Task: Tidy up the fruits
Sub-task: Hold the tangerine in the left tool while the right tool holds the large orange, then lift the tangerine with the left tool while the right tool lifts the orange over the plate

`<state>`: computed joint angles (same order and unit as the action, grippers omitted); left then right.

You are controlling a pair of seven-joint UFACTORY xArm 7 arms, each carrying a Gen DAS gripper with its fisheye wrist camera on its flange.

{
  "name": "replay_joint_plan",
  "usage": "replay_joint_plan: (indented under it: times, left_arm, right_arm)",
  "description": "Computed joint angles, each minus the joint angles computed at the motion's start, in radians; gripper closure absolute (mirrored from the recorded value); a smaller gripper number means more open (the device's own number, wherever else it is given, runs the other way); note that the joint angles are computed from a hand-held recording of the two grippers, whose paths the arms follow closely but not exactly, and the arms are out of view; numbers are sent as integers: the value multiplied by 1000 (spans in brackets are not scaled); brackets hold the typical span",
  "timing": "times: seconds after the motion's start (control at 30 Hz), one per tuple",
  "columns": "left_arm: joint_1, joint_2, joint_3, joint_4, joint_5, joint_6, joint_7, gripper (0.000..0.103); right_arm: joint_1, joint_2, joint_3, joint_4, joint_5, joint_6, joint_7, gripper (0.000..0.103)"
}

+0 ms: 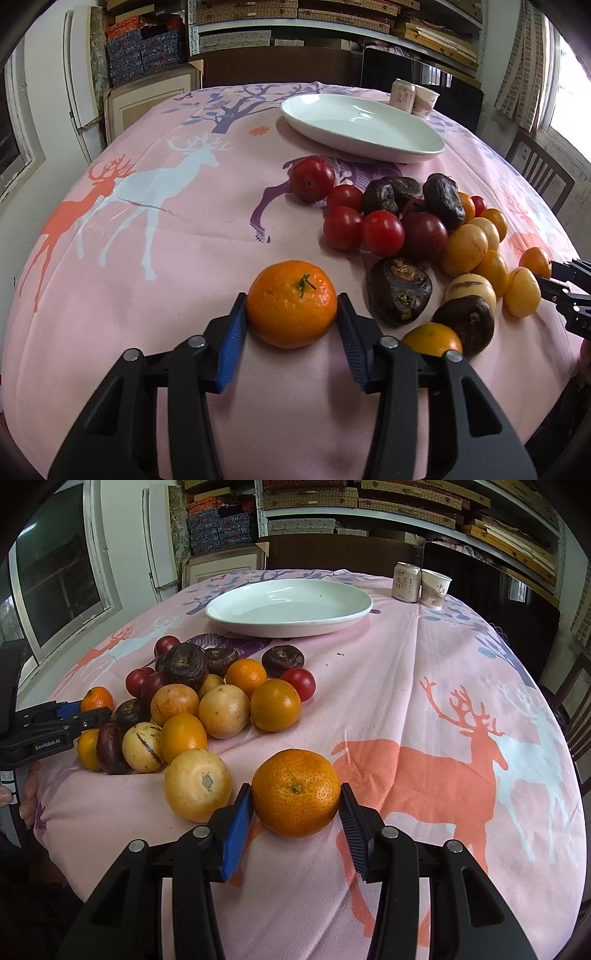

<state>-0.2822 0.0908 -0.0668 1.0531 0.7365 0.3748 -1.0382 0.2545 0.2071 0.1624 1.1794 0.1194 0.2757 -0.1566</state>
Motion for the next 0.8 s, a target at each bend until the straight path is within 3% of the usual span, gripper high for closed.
replay_joint_plan:
  times: [0.63, 0.8]
  left_arm:
    - [7, -9, 3, -22, 7, -36, -21, 58]
    - [11, -15, 3, -32, 13, -53, -33, 58]
  right_arm:
    - [-20, -7, 22, -12, 95, -12, -47, 56]
    - [-43, -10, 43, -11, 168, -8, -94, 56]
